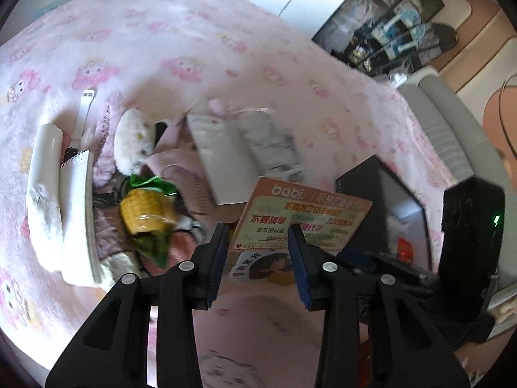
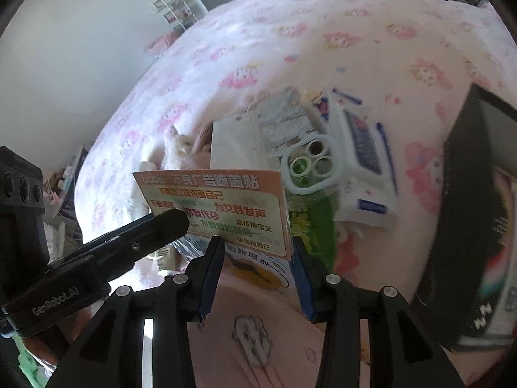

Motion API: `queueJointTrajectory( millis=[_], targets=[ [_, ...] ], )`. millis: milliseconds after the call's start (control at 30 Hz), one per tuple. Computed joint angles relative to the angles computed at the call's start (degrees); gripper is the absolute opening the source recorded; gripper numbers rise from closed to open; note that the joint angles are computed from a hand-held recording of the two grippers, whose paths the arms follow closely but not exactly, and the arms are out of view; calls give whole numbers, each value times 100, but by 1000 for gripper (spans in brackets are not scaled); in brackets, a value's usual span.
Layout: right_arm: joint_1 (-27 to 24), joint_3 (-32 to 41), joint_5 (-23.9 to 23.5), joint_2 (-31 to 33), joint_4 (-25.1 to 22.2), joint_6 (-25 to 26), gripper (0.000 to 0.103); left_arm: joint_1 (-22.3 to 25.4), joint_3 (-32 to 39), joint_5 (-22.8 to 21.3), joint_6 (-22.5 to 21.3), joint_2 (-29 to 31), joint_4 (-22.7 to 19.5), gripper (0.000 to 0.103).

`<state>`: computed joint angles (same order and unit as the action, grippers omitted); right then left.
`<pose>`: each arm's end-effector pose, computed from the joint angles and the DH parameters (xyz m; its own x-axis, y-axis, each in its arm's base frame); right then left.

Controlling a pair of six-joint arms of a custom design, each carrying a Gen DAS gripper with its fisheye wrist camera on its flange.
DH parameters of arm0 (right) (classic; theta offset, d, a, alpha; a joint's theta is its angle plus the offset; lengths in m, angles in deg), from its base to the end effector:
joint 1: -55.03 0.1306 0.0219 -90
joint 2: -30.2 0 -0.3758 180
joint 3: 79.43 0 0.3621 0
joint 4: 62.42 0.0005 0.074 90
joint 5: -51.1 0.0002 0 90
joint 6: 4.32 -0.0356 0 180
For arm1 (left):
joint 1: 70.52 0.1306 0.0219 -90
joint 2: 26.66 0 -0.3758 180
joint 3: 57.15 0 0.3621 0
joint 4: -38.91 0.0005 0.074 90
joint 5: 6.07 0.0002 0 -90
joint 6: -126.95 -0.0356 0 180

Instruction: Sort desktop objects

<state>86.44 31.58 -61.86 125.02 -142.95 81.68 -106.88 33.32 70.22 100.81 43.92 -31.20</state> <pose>0.3748 0.2445 0.5097 -0.8109 -0.4199 -0.4074 -0.5689 0.7289 0.3810 0.2518 -0.1755 0.5246 -0.6801 -0.5823 -0.4454 -0.3556 0.7933 -0.4942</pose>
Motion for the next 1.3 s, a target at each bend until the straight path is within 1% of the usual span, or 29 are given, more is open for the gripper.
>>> queueJointTrajectory(
  millis=[100,133,200,267,367,433,567,667,800,900,1000,1133,1300],
  targets=[
    [-222,-139,-18,-246,40,-47,38,-374,301,-385,266,211,-55,37],
    [-483,-179,-136,-348,-67,151,38,-484,420,-473,323,310,-100,37],
    [-673,-184,-204,-451,-152,211,38,-636,563,-511,364,426,-110,37],
    [-804,-217,-246,-519,-128,184,38,-722,697,-436,342,558,-55,37],
    [-1171,-185,-378,-643,-269,307,38,-892,853,-403,351,730,60,37],
    [-1345,-205,-408,-738,-279,329,38,-1040,1092,-393,374,965,-12,37],
    [-1758,-251,-421,-926,-276,451,38,-1254,1751,-405,162,1534,-240,37],
    [-2094,-232,-468,-979,-335,578,38,-1382,2147,-415,42,1866,-282,37],
    [-2582,-169,-647,-963,-443,735,38,-1468,2687,-321,-142,2319,-295,37],
    [-2962,-139,-740,-934,-466,864,38,-1500,3182,-241,-318,2719,-394,37],
    [-3239,-90,-766,-866,-473,964,39,-1515,3809,-192,-553,3220,-584,37],
    [-3626,12,-822,-676,-452,1060,39,-1472,4592,9,-808,3830,-767,37],
    [-3887,442,-868,-251,-514,1345,39,-1341,5622,195,-1019,4549,-1059,37]
  ],
)
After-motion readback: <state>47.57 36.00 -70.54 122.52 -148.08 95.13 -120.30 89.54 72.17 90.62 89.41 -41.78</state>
